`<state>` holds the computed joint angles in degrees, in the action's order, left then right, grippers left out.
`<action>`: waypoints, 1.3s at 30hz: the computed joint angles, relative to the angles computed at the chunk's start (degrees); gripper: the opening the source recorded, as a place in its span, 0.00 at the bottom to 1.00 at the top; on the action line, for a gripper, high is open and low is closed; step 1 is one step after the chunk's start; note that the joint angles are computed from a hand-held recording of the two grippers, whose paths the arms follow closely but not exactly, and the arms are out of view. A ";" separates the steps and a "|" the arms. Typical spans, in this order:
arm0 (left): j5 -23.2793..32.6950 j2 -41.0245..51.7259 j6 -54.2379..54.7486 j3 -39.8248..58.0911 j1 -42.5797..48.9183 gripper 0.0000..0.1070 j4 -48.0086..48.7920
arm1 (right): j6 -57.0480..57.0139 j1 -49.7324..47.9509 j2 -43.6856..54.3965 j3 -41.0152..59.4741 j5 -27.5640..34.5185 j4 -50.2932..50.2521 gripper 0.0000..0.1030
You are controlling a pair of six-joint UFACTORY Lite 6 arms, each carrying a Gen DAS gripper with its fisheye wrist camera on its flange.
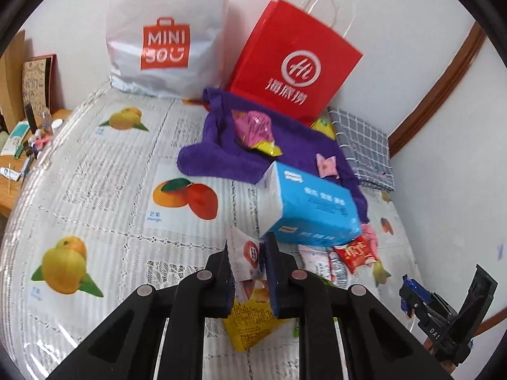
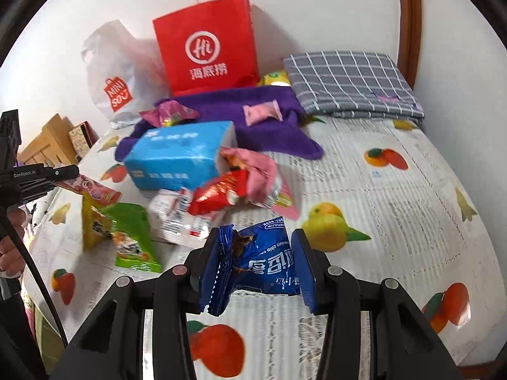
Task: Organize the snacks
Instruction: 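Carry the blue packet with the right tool while the left tool carries the pink-white wrapper toward the purple towel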
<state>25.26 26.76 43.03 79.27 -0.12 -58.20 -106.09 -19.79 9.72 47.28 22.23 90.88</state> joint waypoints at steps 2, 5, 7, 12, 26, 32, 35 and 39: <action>0.06 -2.69 1.67 -1.95 0.03 0.14 -1.57 | 2.32 1.09 -2.03 -0.70 -0.79 -1.34 0.43; 0.72 -5.41 2.23 -3.27 -0.19 0.14 -2.38 | 6.28 2.21 -4.46 -1.04 -0.85 -4.03 0.43; 0.82 -6.42 2.43 -3.61 -0.55 0.14 -2.69 | 8.82 3.15 -6.06 -1.26 -1.33 -5.85 0.43; 0.84 -8.87 1.82 -4.12 -1.63 0.14 -2.26 | 14.87 5.67 -9.09 -0.55 -1.96 -10.63 0.43; 3.01 -8.98 -0.05 -0.27 -2.73 0.14 -1.16 | 21.27 9.28 -6.25 5.20 -1.91 -14.97 0.43; 2.92 -6.58 -4.15 3.98 -4.39 0.14 2.43 | 24.05 10.05 -4.90 8.27 -1.98 -17.41 0.43; 2.88 -5.17 -6.36 6.61 -5.41 0.14 4.71 | 25.52 10.32 -3.67 10.36 -1.77 -18.33 0.43; 3.16 -2.55 -10.02 10.86 -6.47 0.14 8.43 | 27.76 10.86 -1.76 13.51 -1.62 -20.12 0.43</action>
<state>28.42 24.21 33.01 90.14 -6.59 -49.77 -78.33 -8.92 7.96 60.79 20.61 70.76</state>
